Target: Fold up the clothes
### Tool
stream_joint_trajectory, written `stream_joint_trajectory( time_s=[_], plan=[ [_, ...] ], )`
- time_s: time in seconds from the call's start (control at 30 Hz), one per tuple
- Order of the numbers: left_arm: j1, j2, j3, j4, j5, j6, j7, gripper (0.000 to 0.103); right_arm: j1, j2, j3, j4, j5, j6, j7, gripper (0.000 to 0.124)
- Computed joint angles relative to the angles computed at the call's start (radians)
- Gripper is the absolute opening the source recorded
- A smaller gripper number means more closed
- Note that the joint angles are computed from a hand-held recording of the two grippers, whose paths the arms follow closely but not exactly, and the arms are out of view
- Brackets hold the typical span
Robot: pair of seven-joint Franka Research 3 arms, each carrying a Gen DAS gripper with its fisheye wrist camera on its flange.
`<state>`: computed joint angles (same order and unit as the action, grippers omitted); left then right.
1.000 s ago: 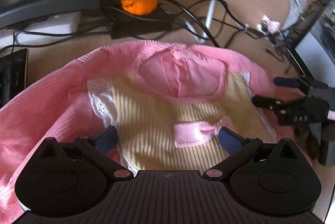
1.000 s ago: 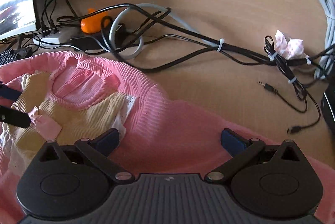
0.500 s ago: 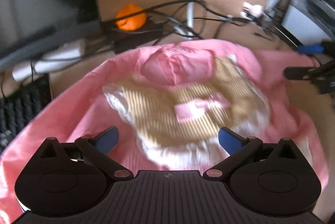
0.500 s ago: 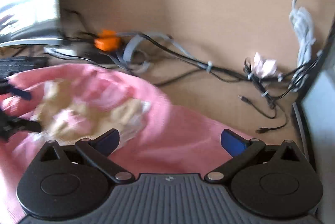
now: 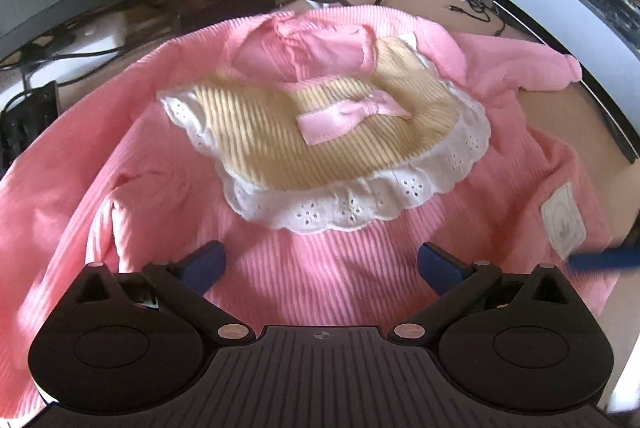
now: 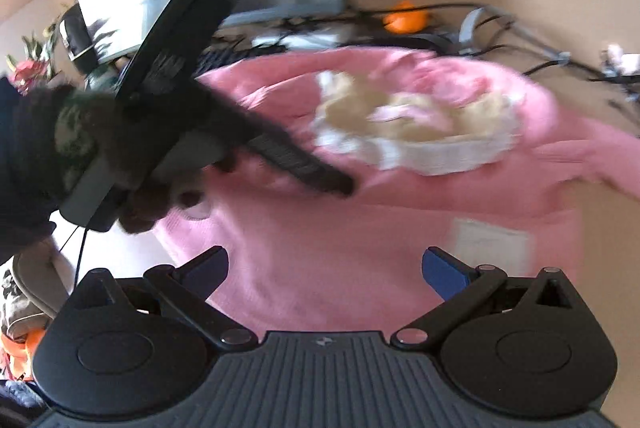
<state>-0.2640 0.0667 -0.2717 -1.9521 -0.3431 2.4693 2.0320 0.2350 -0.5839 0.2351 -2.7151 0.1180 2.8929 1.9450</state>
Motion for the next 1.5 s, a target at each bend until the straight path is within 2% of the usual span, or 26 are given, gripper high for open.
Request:
stream_joint_trajectory(
  time_s=[0.1, 0.13, 0.17, 0.27, 0.3, 0.4, 0.47, 0.53, 0.6, 0.67, 0.77, 0.87, 0.93, 1.0, 1.07, 1.13, 1.2, 1.27, 1.4, 1.43, 1.47, 1.5],
  plan=[
    [0.005, 0.013, 0.002, 0.024, -0.004, -0.027, 0.000, 0.103, 0.148, 0.054, -0.116, 0.020, 0.137, -0.025, -0.050, 0.103],
    [0.007, 0.016, 0.002, 0.027, -0.008, -0.025, 0.000, 0.103, 0.183, 0.044, -0.136, 0.004, 0.185, -0.018, -0.060, 0.103],
    [0.009, 0.019, 0.002, 0.027, -0.009, -0.017, -0.004, 0.103, 0.200, 0.023, -0.136, -0.015, 0.208, -0.015, -0.071, 0.103],
    [0.014, 0.032, 0.000, 0.031, -0.024, 0.016, -0.019, 0.103, 0.277, -0.036, -0.191, -0.032, 0.300, -0.090, -0.139, 0.103],
    [0.018, 0.034, -0.002, 0.035, -0.042, 0.019, -0.017, 0.103, 0.281, -0.056, -0.196, -0.033, 0.322, -0.122, -0.149, 0.103],
    [0.041, -0.024, 0.002, -0.004, -0.155, 0.024, 0.057, 0.103, 0.198, -0.127, -0.130, -0.037, 0.275, -0.172, -0.144, 0.103],
    [0.044, -0.137, 0.023, -0.106, -0.276, 0.054, 0.188, 0.103, 0.099, -0.165, -0.071, -0.028, 0.182, -0.187, -0.134, 0.103],
    [0.016, -0.273, 0.067, -0.227, -0.372, 0.065, 0.284, 0.103, -0.003, -0.184, -0.021, -0.010, 0.077, -0.194, -0.126, 0.103],
    [-0.020, -0.378, 0.109, -0.319, -0.423, 0.021, 0.299, 0.103, -0.109, -0.162, 0.020, 0.023, -0.033, -0.191, -0.119, 0.103],
    [-0.054, -0.444, 0.141, -0.388, -0.451, -0.016, 0.281, 0.103, -0.161, -0.097, 0.027, 0.067, -0.112, -0.165, -0.142, 0.103],
    [-0.097, -0.462, 0.143, -0.447, -0.439, 0.027, 0.233, 0.103, -0.174, 0.021, 0.016, 0.138, -0.187, -0.122, -0.204, 0.103],
    [-0.133, -0.417, 0.141, -0.447, -0.437, 0.113, 0.169, 0.103, -0.146, 0.140, -0.003, 0.202, -0.209, -0.082, -0.246, 0.103],
    [-0.144, -0.389, 0.150, -0.433, -0.425, 0.102, 0.121, 0.103, -0.109, 0.204, -0.035, 0.240, -0.193, -0.063, -0.285, 0.103],
    [-0.138, -0.375, 0.146, -0.429, -0.396, 0.075, 0.051, 0.103, -0.039, 0.254, -0.088, 0.273, -0.138, -0.063, -0.371, 0.101],
    [-0.145, -0.400, 0.142, -0.459, -0.382, 0.096, 0.033, 0.103, 0.014, 0.304, -0.128, 0.307, -0.084, -0.080, -0.472, 0.100],
    [-0.154, -0.423, 0.152, -0.476, -0.369, 0.078, 0.015, 0.103, -0.003, 0.345, -0.102, 0.324, -0.145, -0.083, -0.504, 0.100],
    [-0.157, -0.445, 0.160, -0.489, -0.356, 0.050, -0.018, 0.103, -0.052, 0.393, -0.062, 0.339, -0.283, -0.036, -0.467, 0.103],
    [-0.154, -0.465, 0.160, -0.497, -0.326, 0.023, -0.060, 0.103, -0.071, 0.433, -0.060, 0.361, -0.356, 0.018, -0.434, 0.103],
    [-0.156, -0.503, 0.174, -0.504, -0.280, -0.060, -0.119, 0.103, -0.125, 0.462, -0.027, 0.396, -0.614, 0.046, -0.211, 0.103],
    [-0.157, -0.510, 0.179, -0.503, -0.269, -0.080, -0.119, 0.103, -0.121, 0.453, -0.030, 0.393, -0.645, 0.042, -0.176, 0.103],
    [-0.154, -0.512, 0.182, -0.493, -0.251, -0.114, -0.126, 0.103, -0.101, 0.434, -0.048, 0.381, -0.613, 0.043, -0.185, 0.103],
    [-0.154, -0.516, 0.189, -0.487, -0.249, -0.132, -0.123, 0.103, -0.060, 0.399, -0.086, 0.354, -0.511, 0.049, -0.246, 0.103]
  ],
)
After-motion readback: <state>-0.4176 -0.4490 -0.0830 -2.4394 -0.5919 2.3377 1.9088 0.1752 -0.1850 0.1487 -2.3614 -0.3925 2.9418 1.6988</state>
